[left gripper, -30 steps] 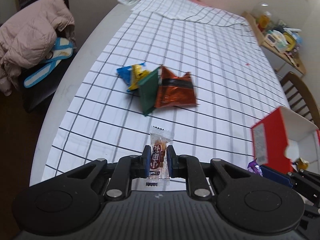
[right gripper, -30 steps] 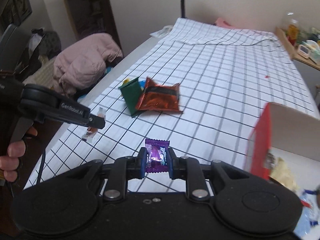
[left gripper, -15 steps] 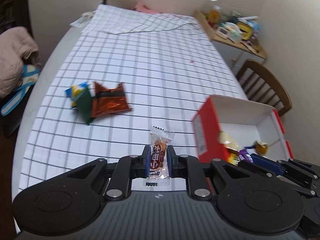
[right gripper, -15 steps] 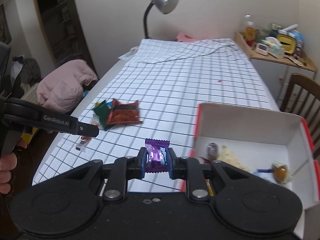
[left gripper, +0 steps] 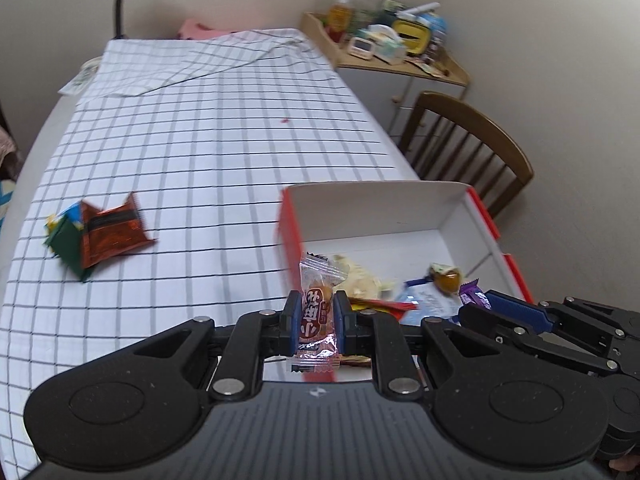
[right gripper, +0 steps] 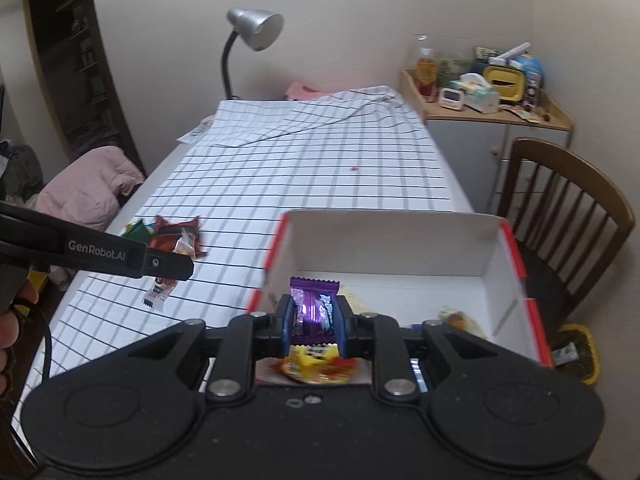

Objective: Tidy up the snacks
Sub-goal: 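Carry the candy stick and purple candy into the red box with both tools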

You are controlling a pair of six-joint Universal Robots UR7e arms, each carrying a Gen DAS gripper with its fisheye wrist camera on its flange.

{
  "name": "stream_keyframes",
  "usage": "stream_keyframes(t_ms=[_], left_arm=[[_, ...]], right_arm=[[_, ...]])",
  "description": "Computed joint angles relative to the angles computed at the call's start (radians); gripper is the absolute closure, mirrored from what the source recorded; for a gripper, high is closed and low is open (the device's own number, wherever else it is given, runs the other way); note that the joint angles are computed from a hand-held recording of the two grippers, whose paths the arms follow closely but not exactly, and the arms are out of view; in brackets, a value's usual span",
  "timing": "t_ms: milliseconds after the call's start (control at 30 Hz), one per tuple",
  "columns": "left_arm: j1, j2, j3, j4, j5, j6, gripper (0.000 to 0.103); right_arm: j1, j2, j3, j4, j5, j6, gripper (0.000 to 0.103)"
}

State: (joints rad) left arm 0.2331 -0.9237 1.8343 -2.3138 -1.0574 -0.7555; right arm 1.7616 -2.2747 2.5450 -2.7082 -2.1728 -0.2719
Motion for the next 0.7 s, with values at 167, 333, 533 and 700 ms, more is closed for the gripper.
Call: stream_keyframes(t_ms=[167, 333, 533, 700], left_arm=[[-0.014, 0.071, -0.053, -0.008, -0.003, 0.025, 0.087], [-0.009, 0.147, -0.116, -0.006, -0.020, 0.050, 0.087], [0.009, 0.232, -0.186, 0.013, -0.036, 0.069, 0.087], [0.036, 0.292, -0.241, 0.028, -0.054, 0.084, 0.087]], right_arm=[[-0.121, -0.089, 0.008, 0.018, 0.047, -0.078, 0.084], [-0.303, -0.179, 0.009, 0.049, 0.150, -0.155, 0.084], [-0.513, -0.239, 0.013, 0.076, 0.279, -0.243, 0.084], [-0.605, -0.229, 0.017, 0.073, 0.336, -0.294, 0.084]])
